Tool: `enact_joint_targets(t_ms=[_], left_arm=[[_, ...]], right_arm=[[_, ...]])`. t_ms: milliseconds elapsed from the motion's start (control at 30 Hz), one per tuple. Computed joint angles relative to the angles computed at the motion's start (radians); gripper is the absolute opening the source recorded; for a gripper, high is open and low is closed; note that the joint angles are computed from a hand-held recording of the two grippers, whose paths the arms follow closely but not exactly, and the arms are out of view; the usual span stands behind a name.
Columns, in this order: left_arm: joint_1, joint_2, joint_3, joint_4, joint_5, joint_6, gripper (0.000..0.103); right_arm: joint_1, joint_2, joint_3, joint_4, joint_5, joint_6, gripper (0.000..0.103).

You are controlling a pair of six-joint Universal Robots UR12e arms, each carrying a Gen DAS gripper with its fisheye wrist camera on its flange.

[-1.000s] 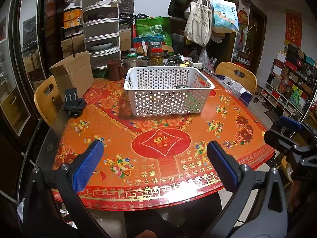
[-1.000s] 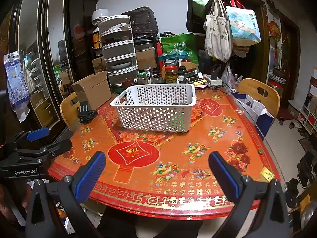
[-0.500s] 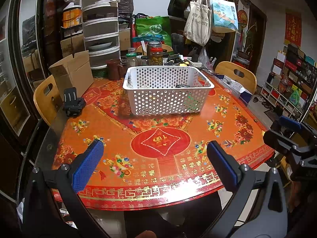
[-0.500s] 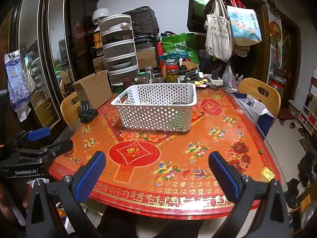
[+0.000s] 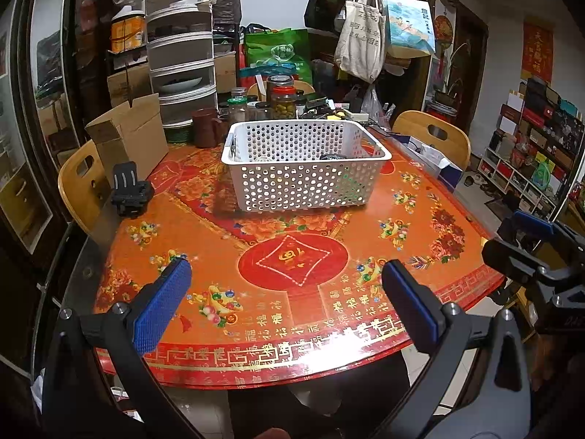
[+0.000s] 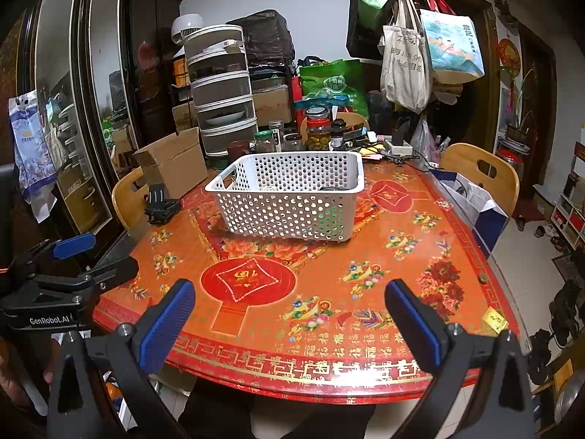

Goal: Organize soft objects

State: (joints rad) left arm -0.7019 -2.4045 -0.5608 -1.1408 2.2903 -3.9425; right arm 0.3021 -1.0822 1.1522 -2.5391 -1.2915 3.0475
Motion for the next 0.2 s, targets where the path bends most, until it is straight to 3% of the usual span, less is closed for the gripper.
enact_joint_targets(t_ms=[200], left_arm=[[0.0, 0.003, -0.009, 0.017, 0.006, 0.011, 0.103]], right_arm=[[0.003, -0.001, 0.007, -0.002, 0.003, 0.0, 0.103]])
